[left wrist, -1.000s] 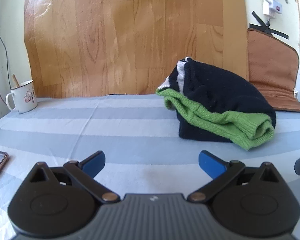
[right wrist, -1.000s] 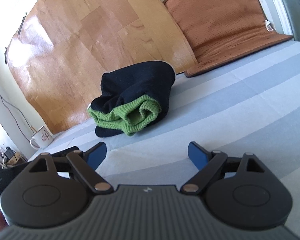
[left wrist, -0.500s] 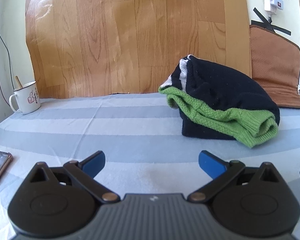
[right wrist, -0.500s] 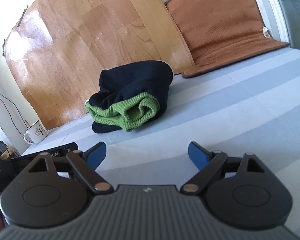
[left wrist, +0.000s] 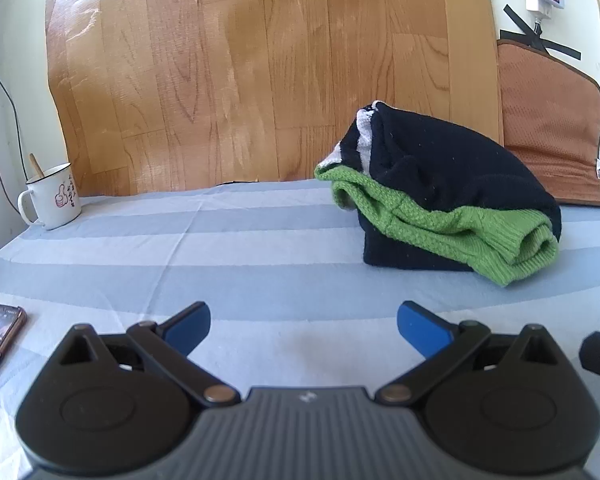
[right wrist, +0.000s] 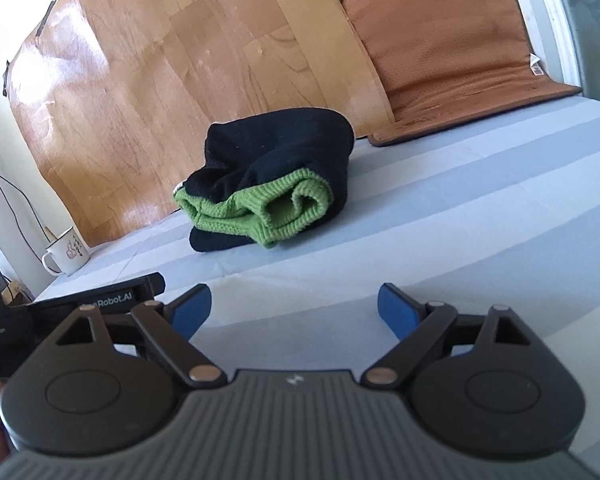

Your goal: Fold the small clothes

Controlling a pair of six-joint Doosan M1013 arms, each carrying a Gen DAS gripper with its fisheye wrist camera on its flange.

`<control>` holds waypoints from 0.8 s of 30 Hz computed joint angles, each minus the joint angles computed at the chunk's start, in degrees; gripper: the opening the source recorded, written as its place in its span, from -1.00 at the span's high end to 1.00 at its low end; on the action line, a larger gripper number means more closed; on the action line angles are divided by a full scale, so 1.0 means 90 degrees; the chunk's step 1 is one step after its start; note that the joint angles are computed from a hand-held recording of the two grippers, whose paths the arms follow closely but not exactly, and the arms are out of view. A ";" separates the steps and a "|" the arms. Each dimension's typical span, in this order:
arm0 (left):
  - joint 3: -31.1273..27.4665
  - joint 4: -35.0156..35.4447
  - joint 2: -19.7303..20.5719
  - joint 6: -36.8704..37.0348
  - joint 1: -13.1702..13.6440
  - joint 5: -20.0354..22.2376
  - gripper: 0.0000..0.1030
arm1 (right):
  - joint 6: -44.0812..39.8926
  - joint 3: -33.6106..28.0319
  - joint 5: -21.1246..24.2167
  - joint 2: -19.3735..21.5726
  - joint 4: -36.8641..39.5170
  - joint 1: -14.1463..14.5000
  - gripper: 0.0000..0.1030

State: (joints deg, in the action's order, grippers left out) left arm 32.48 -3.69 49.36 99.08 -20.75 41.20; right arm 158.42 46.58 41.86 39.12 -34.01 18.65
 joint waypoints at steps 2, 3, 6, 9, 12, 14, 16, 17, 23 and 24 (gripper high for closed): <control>-0.0008 -0.0014 0.0006 0.0021 0.0000 0.0027 -1.00 | -0.0028 0.0015 -0.0065 -0.0004 0.0072 -0.0020 -0.80; -0.0035 -0.0026 0.0019 0.0039 0.0001 0.0065 -1.00 | 0.0015 0.0065 -0.0141 -0.0026 0.0088 -0.0033 -0.81; -0.0102 -0.0146 0.0052 0.0172 0.0012 0.0168 -1.00 | 0.0217 0.0225 -0.0347 -0.0099 0.0040 -0.0046 -0.81; -0.0057 -0.0269 0.0031 0.0329 0.0020 0.0144 -1.00 | 0.0330 0.0328 -0.0504 -0.0148 0.0038 -0.0060 -0.81; -0.0016 -0.0319 0.0012 0.0416 0.0020 0.0114 -1.00 | 0.0411 0.0395 -0.0617 -0.0180 0.0050 -0.0076 -0.81; -0.0039 -0.0345 0.0025 0.0450 0.0022 0.0145 -1.00 | 0.0437 0.0413 -0.0656 -0.0189 0.0059 -0.0082 -0.81; -0.0067 -0.0357 0.0038 0.0460 0.0024 0.0186 -1.00 | 0.0465 0.0434 -0.0688 -0.0198 0.0057 -0.0086 -0.81; -0.0084 -0.0361 0.0045 0.0461 0.0026 0.0209 -1.00 | 0.0479 0.0444 -0.0701 -0.0202 0.0055 -0.0088 -0.81; -0.0193 -0.0271 0.0092 0.0466 0.0019 0.0436 -1.00 | 0.0399 0.0397 -0.0625 -0.0180 0.0030 -0.0072 -0.81; -0.0172 -0.0277 0.0084 0.0462 0.0020 0.0409 -1.00 | 0.0389 0.0393 -0.0615 -0.0180 0.0029 -0.0070 -0.81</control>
